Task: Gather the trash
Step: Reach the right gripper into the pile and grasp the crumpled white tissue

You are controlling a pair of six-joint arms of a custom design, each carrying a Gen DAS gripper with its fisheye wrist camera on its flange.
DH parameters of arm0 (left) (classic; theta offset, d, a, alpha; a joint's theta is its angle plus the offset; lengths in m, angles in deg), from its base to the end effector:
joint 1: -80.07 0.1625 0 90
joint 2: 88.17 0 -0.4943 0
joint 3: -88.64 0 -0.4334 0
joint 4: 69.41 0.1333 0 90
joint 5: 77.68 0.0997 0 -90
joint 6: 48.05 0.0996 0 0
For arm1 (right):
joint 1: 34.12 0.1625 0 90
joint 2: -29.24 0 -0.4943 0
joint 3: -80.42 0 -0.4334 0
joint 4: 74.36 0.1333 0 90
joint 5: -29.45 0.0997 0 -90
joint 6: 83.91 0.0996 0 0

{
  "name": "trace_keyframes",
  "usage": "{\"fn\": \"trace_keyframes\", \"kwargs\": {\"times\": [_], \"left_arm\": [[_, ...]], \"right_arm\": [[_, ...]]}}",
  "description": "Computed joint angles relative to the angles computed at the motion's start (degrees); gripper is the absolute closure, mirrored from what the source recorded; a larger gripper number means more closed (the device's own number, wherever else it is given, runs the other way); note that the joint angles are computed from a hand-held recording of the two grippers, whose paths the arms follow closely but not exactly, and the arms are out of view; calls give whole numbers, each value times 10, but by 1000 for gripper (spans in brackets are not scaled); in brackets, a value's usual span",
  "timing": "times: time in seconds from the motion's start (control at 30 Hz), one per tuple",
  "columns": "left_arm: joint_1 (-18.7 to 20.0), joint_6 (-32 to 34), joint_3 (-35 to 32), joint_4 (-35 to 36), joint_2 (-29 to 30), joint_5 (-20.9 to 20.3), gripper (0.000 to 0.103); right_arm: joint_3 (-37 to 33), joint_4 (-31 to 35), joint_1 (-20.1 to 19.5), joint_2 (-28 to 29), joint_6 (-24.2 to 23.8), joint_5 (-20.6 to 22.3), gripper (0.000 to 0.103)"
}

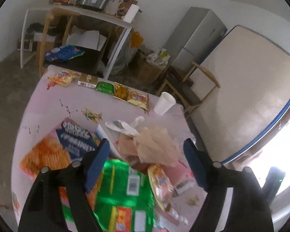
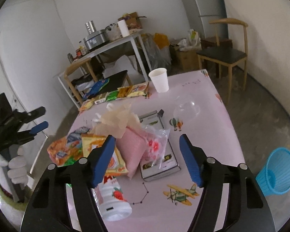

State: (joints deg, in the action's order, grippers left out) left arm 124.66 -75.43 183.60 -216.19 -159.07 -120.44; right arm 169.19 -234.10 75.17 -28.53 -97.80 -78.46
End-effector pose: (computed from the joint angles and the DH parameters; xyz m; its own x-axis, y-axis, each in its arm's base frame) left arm -0.3379 -0.6229 0.4499 -0.9497 -0.0897 -0.2999 0.1829 0.6187 -0.7641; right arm 0.3520 -0.6949 0.3459 -0.8717 -0.3056 0.3831 -0.4810 0.6828 -0.5499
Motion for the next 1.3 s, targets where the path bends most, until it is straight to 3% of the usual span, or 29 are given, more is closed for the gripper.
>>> {"fn": "trace_keyframes", "kwargs": {"times": [0.2,0.37,0.57,0.73,0.97,1.1,1.3], "left_arm": [[22,24,-18,4,28,-91,50],[33,17,-29,27,40,-102,55],[88,-88,-144,185,69,-147,56],[119,-101,-238,288,118,-162,56],[130,-94,-282,342,158,-119,60],[135,-81,-284,336,166,-119,76],[138,-68,-271,310,162,-114,99]], "right_arm": [[-50,81,-25,15,70,15,49],[-74,125,-30,20,81,28,47],[-116,189,-28,39,61,65,38],[-188,272,-19,78,35,103,32],[-387,444,-12,201,25,102,31],[-513,552,-15,280,42,86,33],[-647,669,-20,361,71,79,50]]}}
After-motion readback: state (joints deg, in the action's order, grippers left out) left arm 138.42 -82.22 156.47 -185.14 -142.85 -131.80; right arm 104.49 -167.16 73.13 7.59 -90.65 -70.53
